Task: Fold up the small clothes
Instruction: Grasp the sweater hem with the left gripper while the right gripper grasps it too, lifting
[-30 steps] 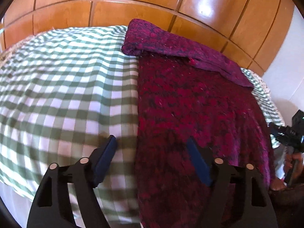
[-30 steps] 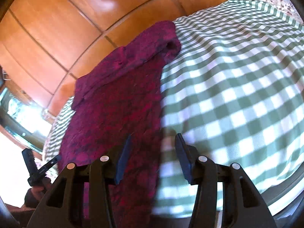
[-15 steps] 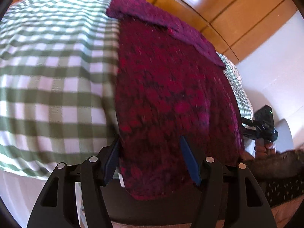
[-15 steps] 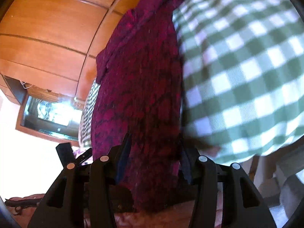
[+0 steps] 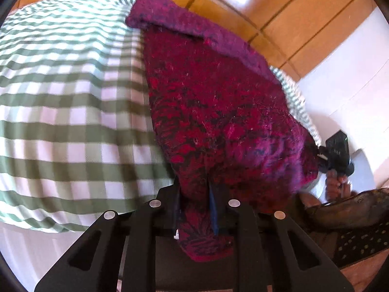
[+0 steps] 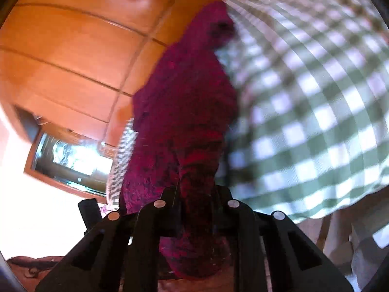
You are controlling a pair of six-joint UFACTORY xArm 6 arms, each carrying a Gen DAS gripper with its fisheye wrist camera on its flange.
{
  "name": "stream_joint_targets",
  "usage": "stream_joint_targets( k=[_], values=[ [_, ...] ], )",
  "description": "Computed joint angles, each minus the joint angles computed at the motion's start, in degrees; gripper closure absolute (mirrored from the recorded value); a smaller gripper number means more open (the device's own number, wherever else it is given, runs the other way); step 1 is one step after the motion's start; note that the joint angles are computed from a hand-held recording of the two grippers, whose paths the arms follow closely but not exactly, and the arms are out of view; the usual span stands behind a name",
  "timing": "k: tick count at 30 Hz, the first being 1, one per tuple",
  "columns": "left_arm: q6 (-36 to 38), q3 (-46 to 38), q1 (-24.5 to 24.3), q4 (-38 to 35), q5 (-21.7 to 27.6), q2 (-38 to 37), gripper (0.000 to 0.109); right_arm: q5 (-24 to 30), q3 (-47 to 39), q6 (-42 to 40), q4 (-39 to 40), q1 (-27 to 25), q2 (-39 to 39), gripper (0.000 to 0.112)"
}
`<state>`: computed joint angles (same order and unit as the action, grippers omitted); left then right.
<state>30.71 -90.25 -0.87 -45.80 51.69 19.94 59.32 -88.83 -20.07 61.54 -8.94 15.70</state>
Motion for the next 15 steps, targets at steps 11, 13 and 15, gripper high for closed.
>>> stream_joint_targets(
  k=[11, 13, 15],
  values=[
    [3.58, -1.52, -1.5, 3.24, 5.91, 1.43, 0.022, 6.64, -1.85, -1.19, -3.69, 0.31, 1.05, 0.056],
    [2.89, -2.03, -1.05, 1.73, 6.38, 1.85, 0.023, 7.96, -3.2, -0.09, -5.77, 0.59, 1.82, 0.058],
    [2.04, -2.66, -0.06, -0.96, 7.57, 2.32, 0.039, 8.01, -2.96, 0.06, -6.98, 1.17, 1.5, 0.068]
  ],
)
